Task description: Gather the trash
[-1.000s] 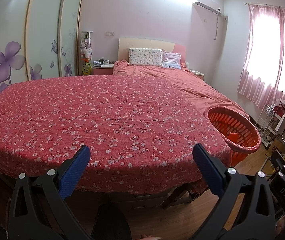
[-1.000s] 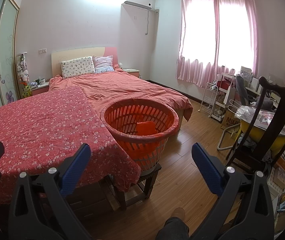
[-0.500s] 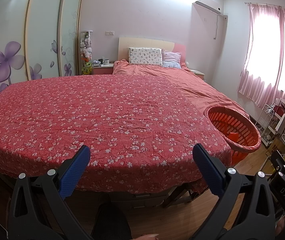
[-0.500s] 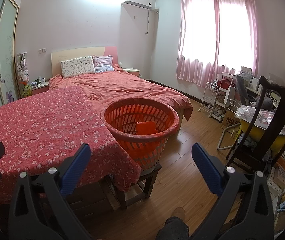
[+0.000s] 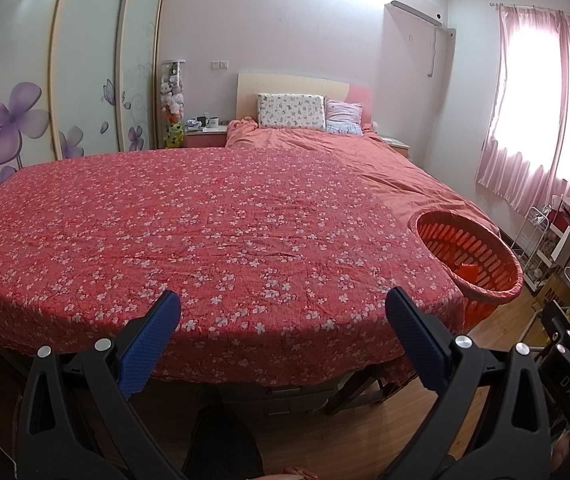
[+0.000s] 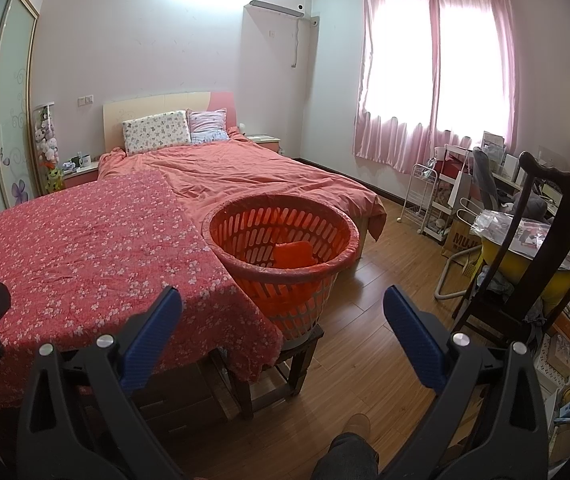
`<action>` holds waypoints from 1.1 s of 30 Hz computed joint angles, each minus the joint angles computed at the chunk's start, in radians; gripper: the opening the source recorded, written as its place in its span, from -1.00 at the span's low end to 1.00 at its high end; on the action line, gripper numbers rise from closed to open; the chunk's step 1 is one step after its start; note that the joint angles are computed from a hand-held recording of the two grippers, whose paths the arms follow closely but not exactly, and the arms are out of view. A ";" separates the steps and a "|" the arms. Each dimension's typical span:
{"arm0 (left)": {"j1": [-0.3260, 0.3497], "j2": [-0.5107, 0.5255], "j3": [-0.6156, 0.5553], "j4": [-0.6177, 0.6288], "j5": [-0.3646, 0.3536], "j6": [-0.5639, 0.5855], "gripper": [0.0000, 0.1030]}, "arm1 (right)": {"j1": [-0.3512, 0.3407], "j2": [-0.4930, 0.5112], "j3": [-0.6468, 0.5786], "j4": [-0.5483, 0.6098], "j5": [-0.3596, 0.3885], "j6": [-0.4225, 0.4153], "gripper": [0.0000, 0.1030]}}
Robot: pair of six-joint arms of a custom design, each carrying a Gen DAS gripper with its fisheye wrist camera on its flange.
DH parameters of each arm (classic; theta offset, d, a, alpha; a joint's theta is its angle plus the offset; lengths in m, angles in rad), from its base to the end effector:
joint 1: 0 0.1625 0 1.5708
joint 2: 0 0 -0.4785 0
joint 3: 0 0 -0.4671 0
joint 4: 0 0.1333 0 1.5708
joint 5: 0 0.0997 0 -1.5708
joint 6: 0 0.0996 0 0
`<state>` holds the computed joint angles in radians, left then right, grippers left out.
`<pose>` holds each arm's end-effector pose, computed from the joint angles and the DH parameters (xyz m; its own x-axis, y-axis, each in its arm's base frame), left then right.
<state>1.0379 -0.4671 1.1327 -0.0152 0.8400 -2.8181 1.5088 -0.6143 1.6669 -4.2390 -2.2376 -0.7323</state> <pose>-0.2309 -0.7848 -0.0347 -0.7662 0.0907 -0.6362 0.5813 0.5197 -0.6261 0.0284 -0.6992 0.1356 -0.5529 0.5247 0.6473 -0.5008 0.4116 -0.7614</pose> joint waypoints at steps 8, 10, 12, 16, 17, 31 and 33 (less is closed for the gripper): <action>0.000 -0.001 0.001 0.002 0.000 0.001 0.96 | 0.001 0.000 -0.001 0.001 0.000 0.000 0.91; -0.001 0.005 -0.010 0.009 -0.001 0.001 0.96 | 0.000 -0.001 0.000 0.001 0.000 0.000 0.91; -0.002 0.005 -0.011 0.010 -0.002 0.001 0.96 | 0.000 -0.002 0.000 0.002 0.000 0.001 0.91; -0.002 0.006 -0.011 0.011 -0.004 0.000 0.96 | -0.001 0.004 0.000 0.001 0.002 0.004 0.91; -0.003 0.006 -0.012 0.012 -0.005 0.000 0.96 | -0.002 0.007 0.000 0.000 0.002 0.005 0.91; -0.002 0.010 -0.019 0.014 -0.010 0.014 0.96 | -0.002 0.009 -0.001 0.002 0.002 0.005 0.91; -0.002 0.010 -0.020 0.016 -0.012 0.015 0.96 | -0.002 0.006 -0.001 0.004 0.002 0.006 0.91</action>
<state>1.0355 -0.4569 1.1130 0.0011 0.8280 -2.8032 1.5065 -0.6078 1.6657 -4.2354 -2.2356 -0.7266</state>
